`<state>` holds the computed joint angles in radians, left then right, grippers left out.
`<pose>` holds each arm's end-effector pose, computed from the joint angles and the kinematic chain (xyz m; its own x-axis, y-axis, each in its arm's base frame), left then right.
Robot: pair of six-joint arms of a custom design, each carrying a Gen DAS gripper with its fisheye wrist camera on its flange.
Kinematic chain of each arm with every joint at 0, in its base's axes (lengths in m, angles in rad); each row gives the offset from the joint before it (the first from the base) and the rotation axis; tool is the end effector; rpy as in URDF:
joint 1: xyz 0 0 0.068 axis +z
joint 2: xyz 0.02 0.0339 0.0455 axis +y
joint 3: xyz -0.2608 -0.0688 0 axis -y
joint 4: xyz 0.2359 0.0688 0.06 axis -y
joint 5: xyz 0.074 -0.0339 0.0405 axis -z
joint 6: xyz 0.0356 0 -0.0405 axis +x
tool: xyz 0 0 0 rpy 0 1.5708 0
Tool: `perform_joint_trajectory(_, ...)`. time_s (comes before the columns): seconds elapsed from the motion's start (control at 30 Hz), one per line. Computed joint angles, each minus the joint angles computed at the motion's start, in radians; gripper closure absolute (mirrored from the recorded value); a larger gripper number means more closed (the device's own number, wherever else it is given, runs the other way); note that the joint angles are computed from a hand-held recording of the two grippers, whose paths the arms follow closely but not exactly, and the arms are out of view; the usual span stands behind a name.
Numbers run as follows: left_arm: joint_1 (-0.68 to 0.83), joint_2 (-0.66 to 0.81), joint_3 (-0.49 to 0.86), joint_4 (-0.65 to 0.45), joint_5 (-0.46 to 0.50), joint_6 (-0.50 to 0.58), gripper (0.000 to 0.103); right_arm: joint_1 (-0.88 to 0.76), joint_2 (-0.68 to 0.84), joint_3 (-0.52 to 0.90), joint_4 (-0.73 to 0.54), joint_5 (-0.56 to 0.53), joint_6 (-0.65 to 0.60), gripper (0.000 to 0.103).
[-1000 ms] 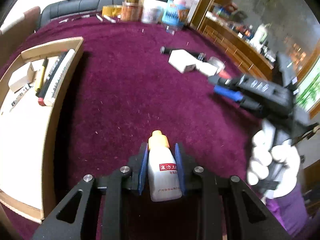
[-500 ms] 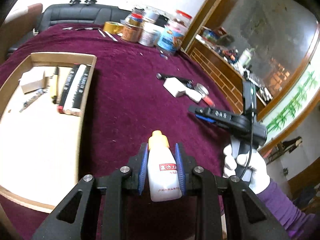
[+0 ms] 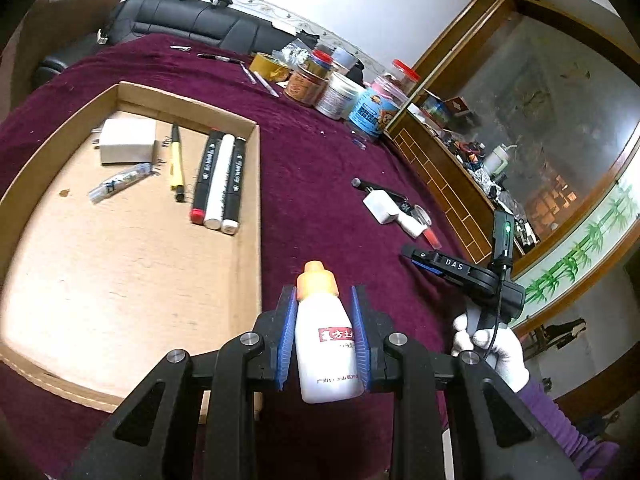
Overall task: Organize rigid objects
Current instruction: 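Grasp the white square charger with the right tool while the left holds the glue bottle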
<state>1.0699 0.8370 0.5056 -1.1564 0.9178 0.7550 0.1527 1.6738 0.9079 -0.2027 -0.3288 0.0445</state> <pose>0.0708 0.0705 0.1919 -0.6921 -0.3971 -0.6028 -0.0371 0.8536 -0.5196 0.3140 0.0600 0.1639 -0.8281 -0.0849 -0.5541 -0.2882 0.9123 0.2910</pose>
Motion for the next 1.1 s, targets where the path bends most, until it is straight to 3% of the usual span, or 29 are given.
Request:
perform_joint_trajectory(0.13,0.097,0.063,0.016,-0.045,0.006,0.126,0.08,0.019,0.023,0.087,-0.095,-0.009,0.021,0.07)
perform_joint_trajectory(0.3,0.158,0.127,0.029,-0.052,0.009,0.183,0.08,0.095,0.061,0.229,-0.153,0.068,0.003,0.07)
perform_joint_trajectory(0.57,0.111,0.101,0.016,0.001,0.001,0.104,0.08,0.134,0.3,0.547,-0.287,0.133,0.0,0.07)
perform_joint_trajectory(0.67,0.104,0.096,0.016,0.012,-0.007,0.088,0.08,0.154,0.363,0.619,-0.308,0.212,-0.019,0.07)
perform_joint_trajectory(0.73,0.096,0.097,0.014,0.026,-0.011,0.072,0.08,0.161,0.404,0.673,-0.344,0.241,-0.032,0.064)
perform_joint_trajectory(0.77,0.089,0.095,0.011,0.034,-0.014,0.059,0.08,0.16,0.415,0.684,-0.346,0.239,-0.039,0.052)
perform_joint_trajectory(0.8,0.081,0.092,0.009,0.04,-0.015,0.048,0.08,0.162,0.429,0.705,-0.362,0.252,-0.045,0.048)
perform_joint_trajectory(0.87,0.074,0.083,0.008,0.039,-0.016,0.042,0.08,0.165,0.451,0.735,-0.398,0.274,-0.063,0.048)
perform_joint_trajectory(1.1,0.022,0.052,-0.004,0.069,-0.029,-0.022,0.08,0.184,0.366,0.628,-0.376,0.238,-0.093,0.047)
